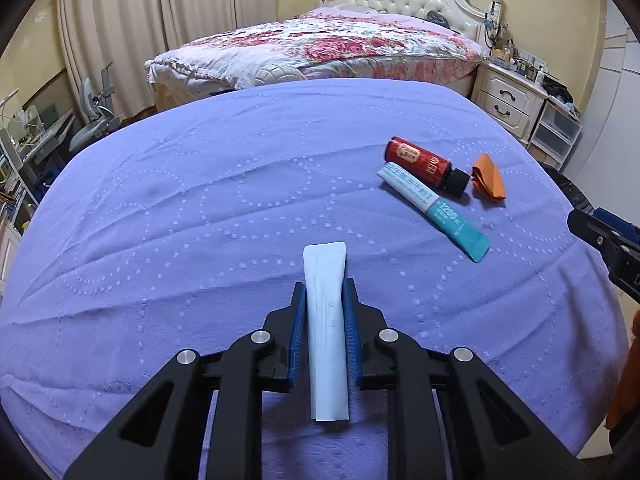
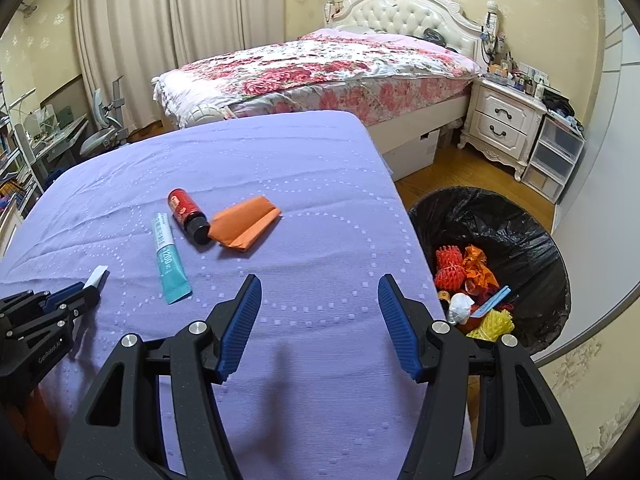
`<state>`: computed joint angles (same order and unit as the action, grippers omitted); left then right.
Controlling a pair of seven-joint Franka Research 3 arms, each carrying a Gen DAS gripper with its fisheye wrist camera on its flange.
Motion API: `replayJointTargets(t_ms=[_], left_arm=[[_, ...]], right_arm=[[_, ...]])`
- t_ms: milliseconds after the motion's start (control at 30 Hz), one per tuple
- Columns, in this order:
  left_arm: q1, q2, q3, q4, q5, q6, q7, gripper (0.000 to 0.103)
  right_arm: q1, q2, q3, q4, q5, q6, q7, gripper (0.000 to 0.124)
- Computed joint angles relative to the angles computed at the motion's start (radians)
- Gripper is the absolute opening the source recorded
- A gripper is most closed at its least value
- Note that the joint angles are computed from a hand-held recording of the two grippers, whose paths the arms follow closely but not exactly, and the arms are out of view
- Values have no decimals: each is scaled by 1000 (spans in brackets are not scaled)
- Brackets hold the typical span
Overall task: Collect trash
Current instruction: 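Grasp the teal tube with the right gripper while the left holds the white tube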
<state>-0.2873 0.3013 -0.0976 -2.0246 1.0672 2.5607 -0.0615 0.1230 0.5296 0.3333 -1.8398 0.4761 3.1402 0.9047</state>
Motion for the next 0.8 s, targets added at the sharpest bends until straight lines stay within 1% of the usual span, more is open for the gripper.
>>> replayJointTargets(t_ms=[167, 333, 500, 567, 733, 800], left_arm=[[11, -39, 9, -36, 25, -31, -39, 19], [42, -76, 5, -77, 35, -46, -73, 19], [70, -109, -1, -114, 52, -72, -106, 19], [81, -121, -4, -128, 55, -79, -115, 19], [105, -143, -10, -161, 58, -85, -136, 19], [114, -151, -12, -174, 58, -82, -144, 19]], right_arm=[[-16, 2, 42, 5, 6, -33, -32, 59], [-3, 10, 63, 25, 28, -85, -86, 59], [59, 24, 39, 61, 40, -138, -130, 59], [82, 26, 28, 67, 45, -148, -144, 57], [160, 56, -35, 124, 21, -214, -120, 48], [186, 69, -60, 146, 6, -232, -103, 47]])
